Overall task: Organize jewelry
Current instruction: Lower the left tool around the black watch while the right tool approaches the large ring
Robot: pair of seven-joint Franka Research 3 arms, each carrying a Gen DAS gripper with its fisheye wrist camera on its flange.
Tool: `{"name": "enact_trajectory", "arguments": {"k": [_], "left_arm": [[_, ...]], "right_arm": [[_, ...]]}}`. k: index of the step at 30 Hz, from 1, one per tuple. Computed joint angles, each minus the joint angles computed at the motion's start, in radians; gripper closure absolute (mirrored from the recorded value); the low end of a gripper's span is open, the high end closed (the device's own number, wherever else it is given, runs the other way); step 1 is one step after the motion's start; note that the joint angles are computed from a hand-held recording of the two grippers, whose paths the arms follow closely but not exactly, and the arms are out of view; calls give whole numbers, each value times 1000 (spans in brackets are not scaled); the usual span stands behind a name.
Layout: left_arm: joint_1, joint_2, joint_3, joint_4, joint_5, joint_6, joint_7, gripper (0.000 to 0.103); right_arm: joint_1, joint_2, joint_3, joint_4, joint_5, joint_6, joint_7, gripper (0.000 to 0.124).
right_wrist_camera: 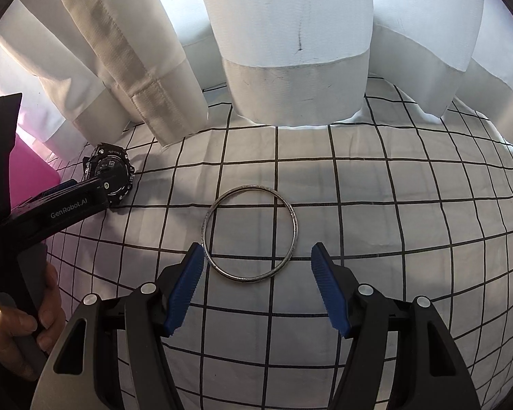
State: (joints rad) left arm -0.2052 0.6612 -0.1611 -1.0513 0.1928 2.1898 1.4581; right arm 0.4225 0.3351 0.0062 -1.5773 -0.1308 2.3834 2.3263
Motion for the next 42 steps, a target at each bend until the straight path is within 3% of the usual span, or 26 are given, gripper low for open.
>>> {"name": "enact_trajectory", "arguments": {"k": [6, 19, 24, 30, 34, 42], "left_arm": [[8, 51, 6, 69, -2, -26, 17, 11], [4, 88, 17, 76, 11, -9, 16, 11], [0, 102, 20, 81, 17, 4, 5, 7], [4, 140, 16, 131, 1, -9, -1, 5], [10, 131, 16, 91, 1, 25, 2, 5], [0, 173, 17, 188, -7, -44, 14, 5]], "right_arm": [[-1, 53, 4, 64, 26, -45, -46, 56], [70, 164, -50, 221, -123, -177, -26, 41], [65, 172, -54, 214, -130, -156, -8, 30], [64, 207, -61, 255, -138, -146, -9, 29], [80, 170, -88, 166, -198, -39, 29, 30], [93, 146, -86, 128, -230, -31, 86, 30]]}}
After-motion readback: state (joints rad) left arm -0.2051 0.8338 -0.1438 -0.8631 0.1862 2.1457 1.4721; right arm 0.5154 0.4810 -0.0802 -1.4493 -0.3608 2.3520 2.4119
